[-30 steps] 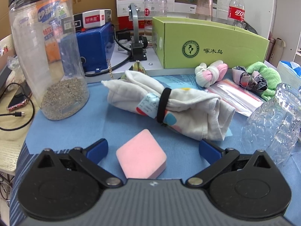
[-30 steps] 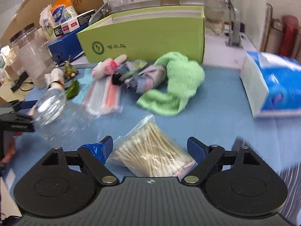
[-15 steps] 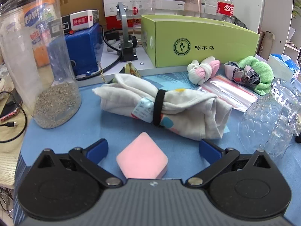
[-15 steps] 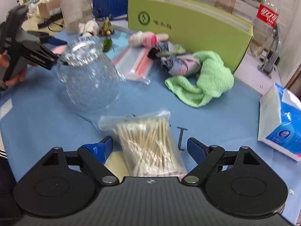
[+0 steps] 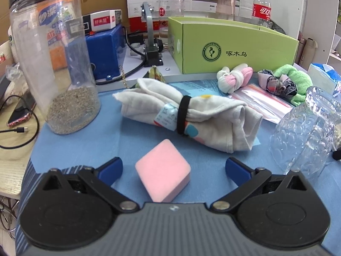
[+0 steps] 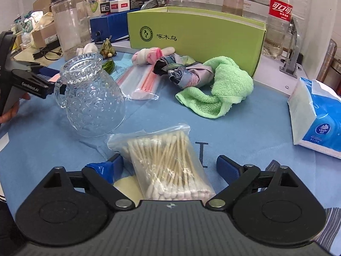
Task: Organize soft objects
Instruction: 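Move the right gripper to the bag of cotton swabs, then close the left gripper on the pink sponge while the right gripper grasps the cotton swab bag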
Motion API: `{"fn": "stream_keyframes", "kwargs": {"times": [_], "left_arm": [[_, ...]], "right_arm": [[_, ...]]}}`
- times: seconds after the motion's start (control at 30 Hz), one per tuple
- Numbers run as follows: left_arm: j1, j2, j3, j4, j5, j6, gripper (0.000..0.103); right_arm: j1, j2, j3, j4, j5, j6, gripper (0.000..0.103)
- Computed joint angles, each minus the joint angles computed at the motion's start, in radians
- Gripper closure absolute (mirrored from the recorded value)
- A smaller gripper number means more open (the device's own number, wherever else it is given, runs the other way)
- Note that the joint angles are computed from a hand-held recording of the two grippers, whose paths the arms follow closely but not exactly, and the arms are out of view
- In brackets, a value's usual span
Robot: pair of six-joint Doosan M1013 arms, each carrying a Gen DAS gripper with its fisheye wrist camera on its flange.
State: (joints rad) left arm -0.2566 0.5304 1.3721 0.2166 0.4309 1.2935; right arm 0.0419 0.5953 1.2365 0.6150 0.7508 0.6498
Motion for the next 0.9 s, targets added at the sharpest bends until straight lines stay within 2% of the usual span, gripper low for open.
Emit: {"fn": "stream_keyframes", "kwargs": {"times": [0.13, 0.2, 0.27, 0.47, 0.53, 0.6, 0.63, 0.7, 0.73, 0.77, 0.8, 0.9], "left_arm": [[-0.001, -0.007, 0.004, 0.018, 0.004, -0.025, 0.013], [0.002, -0.012, 0.008, -0.005, 0.003, -0.017, 0.028], [0.002, -0.014, 0.007, 0.014, 0.011, -0.046, 0.034], [0.0, -0.015, 0.009, 0.032, 0.01, -0.067, 0.035], [-0.001, -0.015, 0.009, 0.039, 0.011, -0.074, 0.036], [-0.001, -0.017, 0.009, 0.037, 0.01, -0.073, 0.051], [-0.001, -0.018, 0.008, 0.038, 0.014, -0.076, 0.054], [0.0, -0.017, 0.002, 0.035, 0.029, -0.087, 0.062], [0.001, -0.018, -0.001, 0.033, 0.039, -0.1, 0.063], [0.0, -0.019, -0.002, 0.035, 0.046, -0.118, 0.064], [0.001, -0.022, 0.0, 0.033, 0.051, -0.13, 0.064], [0.007, -0.045, 0.025, 0.005, 0.047, -0.161, 0.064]], "right_arm": [[0.004, -0.004, 0.011, -0.004, -0.025, 0.02, 0.019], [0.006, -0.009, 0.018, -0.016, -0.038, 0.039, 0.019], [0.008, -0.013, 0.027, -0.021, -0.053, 0.053, 0.018], [0.017, -0.009, 0.013, -0.079, -0.052, 0.133, 0.017], [0.016, -0.01, 0.015, -0.071, -0.049, 0.12, 0.017], [0.011, -0.014, 0.023, -0.052, -0.049, 0.089, 0.018], [0.009, -0.017, 0.029, -0.042, -0.05, 0.076, 0.019], [0.006, -0.023, 0.041, -0.006, -0.056, 0.033, 0.025], [0.005, -0.025, 0.045, 0.012, -0.056, 0.015, 0.036], [0.004, -0.029, 0.051, 0.032, -0.062, -0.005, 0.064], [0.005, -0.034, 0.054, 0.03, -0.072, 0.0, 0.073], [0.003, -0.048, 0.072, 0.038, -0.075, 0.007, 0.077]]}}
